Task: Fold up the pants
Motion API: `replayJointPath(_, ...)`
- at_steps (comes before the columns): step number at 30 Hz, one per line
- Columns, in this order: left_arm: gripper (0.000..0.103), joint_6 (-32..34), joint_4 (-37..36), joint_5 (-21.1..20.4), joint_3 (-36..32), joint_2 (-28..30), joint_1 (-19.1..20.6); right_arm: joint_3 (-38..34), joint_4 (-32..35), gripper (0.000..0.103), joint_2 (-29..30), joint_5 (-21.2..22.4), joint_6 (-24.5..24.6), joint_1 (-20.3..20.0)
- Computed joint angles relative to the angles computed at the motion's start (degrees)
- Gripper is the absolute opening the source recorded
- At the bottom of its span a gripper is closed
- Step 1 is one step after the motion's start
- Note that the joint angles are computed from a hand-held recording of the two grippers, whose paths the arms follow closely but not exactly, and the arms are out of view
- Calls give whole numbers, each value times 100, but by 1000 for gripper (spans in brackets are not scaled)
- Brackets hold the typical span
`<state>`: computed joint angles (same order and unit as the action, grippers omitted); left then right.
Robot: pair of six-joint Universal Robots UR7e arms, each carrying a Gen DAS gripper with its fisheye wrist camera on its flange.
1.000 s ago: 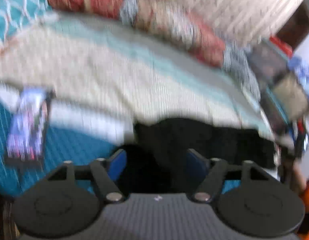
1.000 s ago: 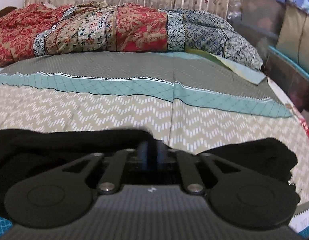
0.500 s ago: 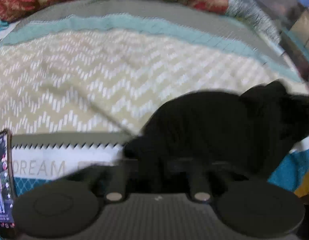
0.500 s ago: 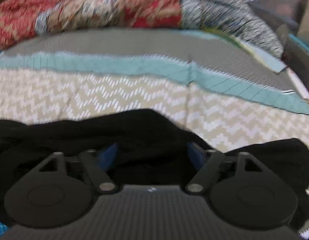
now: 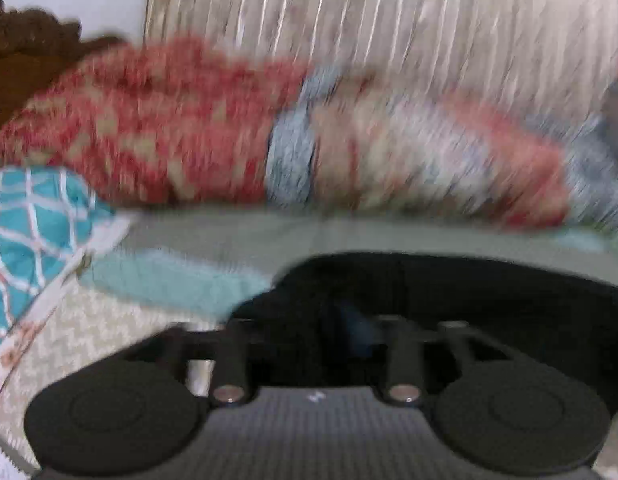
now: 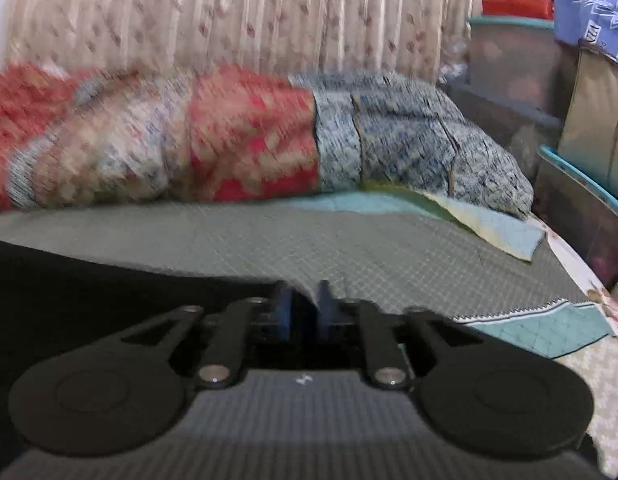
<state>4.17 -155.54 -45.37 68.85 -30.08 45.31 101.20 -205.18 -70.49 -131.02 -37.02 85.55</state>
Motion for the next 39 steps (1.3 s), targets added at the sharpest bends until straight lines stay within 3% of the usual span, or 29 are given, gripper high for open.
replayJointPath(1,48,-309,432,58,-130,78,45,-146,117,57,161,-221,-53,28)
replayJointPath(3,49,-741,577,26,209,-118,86,47,-78,57,220,-110,-266,29)
replayJointPath(5,55,-736,110,-228,1004,-598,110,607,-191,57,-30,286,-241,-4)
replayJointPath(6,63,-870,28,-350,1368,-859,120,919,-192,57,-191,495,-179,-24)
replayJointPath(9,78,-1578,-137,-599,2361,-1638,151,1875,-113,57,-759,992,94,-94)
replayJointPath(12,80,-2321,89,-912,3029,-2318,241,2618,-23,57,-1201,1191,432,-109)
replayJointPath(15,85,-3169,289,-1567,3519,-2812,430,3138,262,57,-1601,1432,1038,-105)
replayJointPath(18,87,-3626,224,-2189,3761,-2915,614,3392,281,57,-1720,1544,1483,-4)
replayJointPath(22,100,-3835,-429,-2414,3867,-2663,634,3493,633,57,-1785,1918,1859,200)
replayJointPath(23,99,-3852,-505,-2475,3825,-2575,635,3498,700,58,-1751,1927,1802,279)
replayJointPath(24,86,-3867,-537,-2437,3751,-2438,594,3490,740,58,-1692,1878,1728,364)
replayJointPath(25,52,-3769,-519,-2289,3691,-2331,522,3485,751,58,-1607,1783,1663,455)
replayJointPath(27,20,-3528,-61,-1468,3524,-2125,230,3425,824,58,-1467,1622,1657,552)
replayJointPath(32,13,-3310,-173,-684,3906,-2351,-144,3305,1301,58,-1368,1531,2025,552)
replayJointPath(36,12,-3710,-176,-600,4449,-2978,-224,3379,1558,58,-1381,1490,2011,643)
replayJointPath(39,14,-3850,16,-450,4643,-3071,-221,3330,1894,58,-1296,1364,2057,719)
